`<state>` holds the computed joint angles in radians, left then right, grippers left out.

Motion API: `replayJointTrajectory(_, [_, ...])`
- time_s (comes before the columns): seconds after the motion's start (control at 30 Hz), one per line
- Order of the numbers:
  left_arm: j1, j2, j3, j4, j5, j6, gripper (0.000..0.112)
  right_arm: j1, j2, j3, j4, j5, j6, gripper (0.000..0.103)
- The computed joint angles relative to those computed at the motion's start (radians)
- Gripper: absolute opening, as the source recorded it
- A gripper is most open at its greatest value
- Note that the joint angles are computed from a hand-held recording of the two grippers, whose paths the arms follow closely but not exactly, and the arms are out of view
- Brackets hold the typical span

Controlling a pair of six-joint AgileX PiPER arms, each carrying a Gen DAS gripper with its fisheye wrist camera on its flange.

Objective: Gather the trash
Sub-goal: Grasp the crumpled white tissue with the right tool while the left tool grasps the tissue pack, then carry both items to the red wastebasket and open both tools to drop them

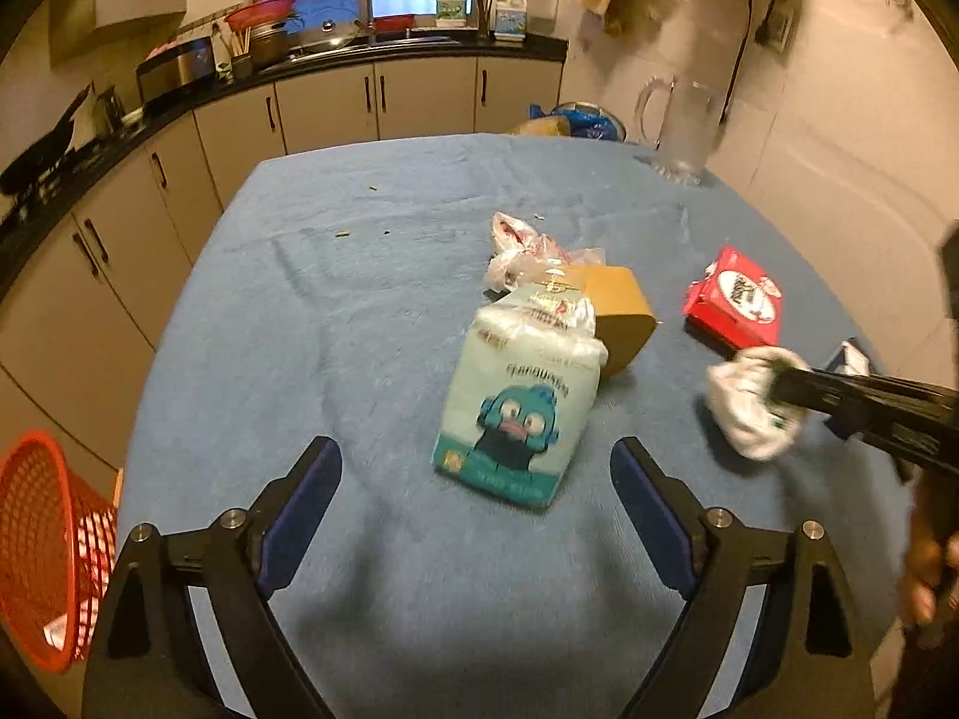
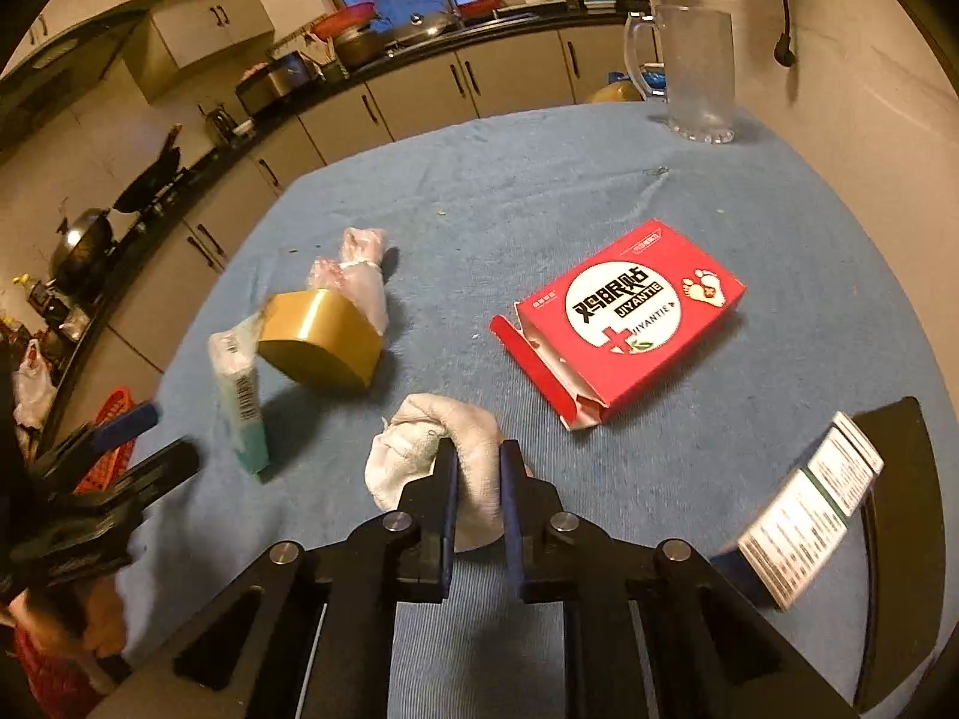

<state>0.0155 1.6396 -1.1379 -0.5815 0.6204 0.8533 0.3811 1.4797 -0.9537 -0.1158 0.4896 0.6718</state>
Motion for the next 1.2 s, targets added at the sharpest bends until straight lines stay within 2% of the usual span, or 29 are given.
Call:
replayJointTrajectory(0.2, [-0.07, 0.093, -0.059, 0.047, -0.05, -0.047, 0.088, 0.002, -0.083, 0.056, 0.026, -0.014, -0.022, 0.015])
replayJointTrajectory(0.23, [-0.069, 0.102, -0.066, 0.04, -0.045, -0.046, 0.074, 0.001, -0.085, 0.059, 0.037, -0.017, -0.031, 0.015])
replayJointTrajectory(0.27, [-0.063, 0.115, -0.079, 0.036, -0.025, -0.047, 0.055, -0.002, -0.091, 0.063, 0.059, -0.021, -0.049, 0.015])
replayJointTrajectory(0.3, [-0.054, 0.131, -0.098, 0.03, 0.009, -0.047, 0.049, -0.002, -0.097, 0.065, 0.072, -0.022, -0.058, 0.015])
replayJointTrajectory(0.5, [0.03, 0.07, -0.042, -0.11, 0.051, 0.084, 0.047, 0.038, -0.096, 0.051, 0.069, -0.038, -0.041, 0.015])
replayJointTrajectory(0.67, [0.166, -0.066, 0.093, -0.235, 0.101, 0.247, 0.047, 0.115, -0.057, 0.016, 0.035, -0.057, 0.013, 0.015])
replayJointTrajectory(0.77, [0.242, -0.137, 0.162, -0.252, 0.117, 0.302, 0.047, 0.174, -0.014, -0.018, 0.03, -0.065, 0.03, 0.015])
replayJointTrajectory(0.87, [0.339, -0.185, 0.208, -0.283, 0.164, 0.366, 0.047, 0.23, 0.028, -0.058, 0.005, -0.062, 0.074, 0.015])
replayJointTrajectory(1.0, [0.489, -0.247, 0.259, -0.312, 0.215, 0.467, 0.047, 0.336, 0.078, -0.133, -0.128, -0.003, 0.206, 0.015])
replayJointTrajectory(1.07, [0.571, -0.258, 0.266, -0.33, 0.264, 0.522, 0.047, 0.394, 0.111, -0.183, -0.187, 0.04, 0.26, 0.015])
replayJointTrajectory(1.2, [0.699, -0.258, 0.254, -0.35, 0.342, 0.578, 0.047, 0.471, 0.169, -0.275, -0.232, 0.098, 0.282, 0.015])
